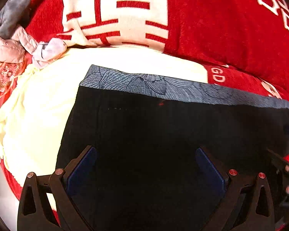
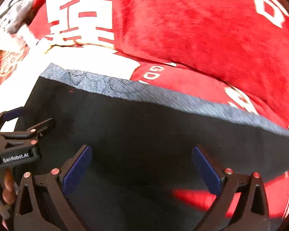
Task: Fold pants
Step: 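Close both grippers on the patterned band edge and lift it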
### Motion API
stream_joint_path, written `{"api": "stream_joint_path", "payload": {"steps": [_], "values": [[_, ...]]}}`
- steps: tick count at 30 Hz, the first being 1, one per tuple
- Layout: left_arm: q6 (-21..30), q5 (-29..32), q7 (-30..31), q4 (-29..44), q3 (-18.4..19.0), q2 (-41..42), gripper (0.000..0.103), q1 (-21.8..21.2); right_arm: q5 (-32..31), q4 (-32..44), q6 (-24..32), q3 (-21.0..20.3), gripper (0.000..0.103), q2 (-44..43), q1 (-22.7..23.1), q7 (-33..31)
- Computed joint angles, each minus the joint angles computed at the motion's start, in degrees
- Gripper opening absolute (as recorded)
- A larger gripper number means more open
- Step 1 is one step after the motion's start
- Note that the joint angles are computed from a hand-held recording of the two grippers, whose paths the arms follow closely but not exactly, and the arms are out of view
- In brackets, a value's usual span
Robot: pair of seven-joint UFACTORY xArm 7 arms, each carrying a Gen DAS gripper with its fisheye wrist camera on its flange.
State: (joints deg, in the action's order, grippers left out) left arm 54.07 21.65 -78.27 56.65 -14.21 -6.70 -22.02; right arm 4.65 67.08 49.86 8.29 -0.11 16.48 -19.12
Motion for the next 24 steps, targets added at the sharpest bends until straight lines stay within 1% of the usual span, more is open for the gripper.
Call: {"api": "stream_joint_path", "payload": {"steps": [1, 3, 4, 5, 8, 11, 12, 14, 16, 18, 20, 21, 23, 24], "values": [[-1.35, -0.01, 0.2, -0.83, 0.34, 0.0, 0.103, 0.23, 0.33, 1.79, 0.39, -0.07, 0.103, 1.97, -0.05, -1.48], [-1.37, 0.06, 0.79, -0.64, 0.55, 1.13, 0.103, 0.44, 1.83, 6.16, 2.29, -0.05, 0.103, 6.1, -0.35, -4.88], [-0.25, -0.5, 1.42, 0.15, 0.57, 1.84, 0.103, 0.32, 2.16, 8.92, 3.28, 0.1, 0.103, 8.62, -0.45, -6.78], [-0.55, -0.63, 1.61, 0.09, 0.72, 2.14, 0.103, 0.27, 2.71, 9.88, 2.24, 0.37, 0.103, 9.98, -0.48, -8.3], [0.79, 0.48, 1.71, 1.39, 0.74, 3.58, 0.103, -0.15, 1.72, 17.12, 5.66, 0.86, 0.103, 16.29, -0.1, -11.75], [0.65, 0.25, 2.98, 2.42, 1.34, 4.49, 0.103, -0.36, 0.22, 20.75, 6.94, 0.8, 0.103, 19.78, 0.62, -12.43], [1.31, 0.17, 3.17, 2.94, 1.29, 4.8, 0.103, -0.61, 0.39, 21.73, 7.68, 0.97, 0.103, 20.74, 0.64, -13.03], [1.8, 0.28, 4.03, 3.62, 1.62, 5.55, 0.103, -0.73, 0.12, 23.04, 8.89, 1.32, 0.103, 22.3, 0.96, -14.84], [1.16, 0.36, 4.64, 3.24, 2.05, 5.57, 0.103, -0.68, -0.33, 24.28, 10.13, 1.83, 0.103, 23.73, 1.35, -17.87], [0.33, 0.13, 4.61, 2.61, 2.25, 5.29, 0.103, -0.63, -0.51, 27.14, 13.18, 2.38, 0.103, 26.15, 1.7, -21.72], [0.12, 0.24, 4.2, 2.45, 2.09, 5.34, 0.103, -0.79, -1.97, 30.94, 16.46, 2.23, 0.103, 29.32, 2.68, -24.67], [0.25, 0.4, 4.2, 2.56, 2.03, 5.48, 0.103, -0.87, -1.64, 34.08, 19.6, 2.35, 0.103, 31.56, 2.71, -26.11], [0.55, 0.77, 4.49, 2.71, 2.03, 5.7, 0.103, -0.99, 0.44, 38.77, 23.69, 2.53, 0.103, 34.75, 2.25, -27.52], [0.76, 1.01, 4.35, 2.94, 2.0, 5.93, 0.103, -1.07, 1.45, 39.23, 23.76, 2.8, 0.103, 35.2, 1.82, -29.12]]}}
